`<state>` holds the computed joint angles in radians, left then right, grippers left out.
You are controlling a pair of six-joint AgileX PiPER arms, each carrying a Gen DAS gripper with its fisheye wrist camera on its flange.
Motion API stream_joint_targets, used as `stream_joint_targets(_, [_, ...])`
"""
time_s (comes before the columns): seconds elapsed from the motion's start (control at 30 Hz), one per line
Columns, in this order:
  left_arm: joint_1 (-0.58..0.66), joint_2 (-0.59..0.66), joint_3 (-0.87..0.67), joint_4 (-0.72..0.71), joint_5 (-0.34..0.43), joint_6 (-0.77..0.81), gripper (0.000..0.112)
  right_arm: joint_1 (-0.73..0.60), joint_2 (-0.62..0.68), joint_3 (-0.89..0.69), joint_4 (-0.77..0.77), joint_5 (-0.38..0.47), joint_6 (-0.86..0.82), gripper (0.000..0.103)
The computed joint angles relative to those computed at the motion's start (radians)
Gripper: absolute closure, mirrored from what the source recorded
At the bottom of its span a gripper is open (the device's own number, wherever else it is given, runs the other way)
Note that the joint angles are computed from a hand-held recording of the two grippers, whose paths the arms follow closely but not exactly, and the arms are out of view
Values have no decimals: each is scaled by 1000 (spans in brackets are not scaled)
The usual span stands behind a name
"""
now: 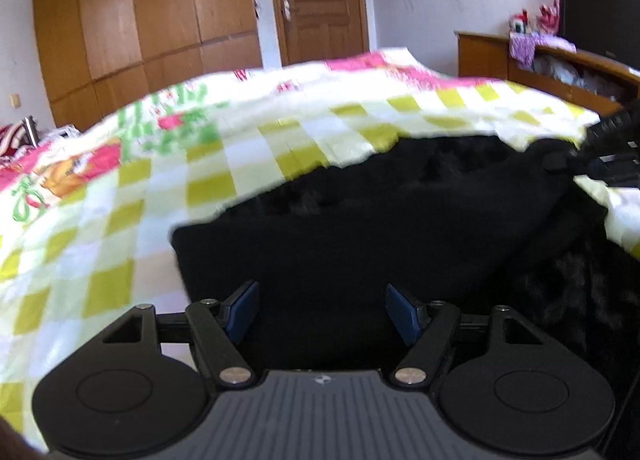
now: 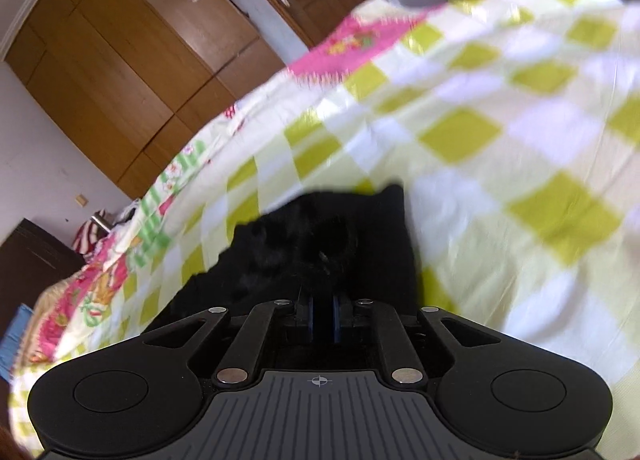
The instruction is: Fold small clothes
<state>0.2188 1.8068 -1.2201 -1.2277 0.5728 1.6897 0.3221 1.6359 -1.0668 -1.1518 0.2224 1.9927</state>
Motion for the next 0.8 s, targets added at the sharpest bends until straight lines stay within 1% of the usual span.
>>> stream_joint_targets(0.03, [7,0,-9,-12,7,-2,30,7,-12,0,8,23,-22,91])
stream_joint_targets(0.1, [17,11,-33,-23,15,-22,30,50,-43,4,6,110,-50,91])
stream_joint_targets(0.2, [15,46,-77,24,-3,-84,30,131,-62,0,-15,298,-60,87])
stream_joint_targets(0.27, [19,66,-100,60,-6,-123,30,154,-72,4,5,365,-71,87])
stream_joint_targets(0.33, [22,69,-98,55,-16,-108,30,165,-62,-13,32,390,-132,85])
stream_joint_targets(0.37, [22,71,-98,51,-17,-102,30,174,-47,-30,39,417,-171,80])
stream_joint_targets(0.4, [20,74,-103,57,-24,-109,30,176,-31,-48,50,434,-206,77])
stream_joint_targets(0.43, [14,82,-113,85,-33,-134,30,167,-29,-50,68,426,-229,77])
stream_joint_targets(0.5, [-5,105,-135,159,-73,-190,29,152,-42,-36,61,393,-202,77])
stream_joint_targets(0.57, [-3,130,-154,189,-80,-208,22,160,-46,-38,46,414,-222,77])
stream_joint_targets(0.6, [0,138,-158,189,-84,-205,20,162,-46,-39,40,421,-230,77])
stream_joint_targets(0.63, [4,139,-155,175,-96,-187,17,155,-48,-37,49,405,-250,77])
stream_joint_targets(0.7, [12,138,-154,168,-98,-176,16,149,-43,-48,71,403,-283,77])
stream_joint_targets(0.8, [8,134,-145,159,-118,-137,16,155,-36,-51,23,423,-241,77])
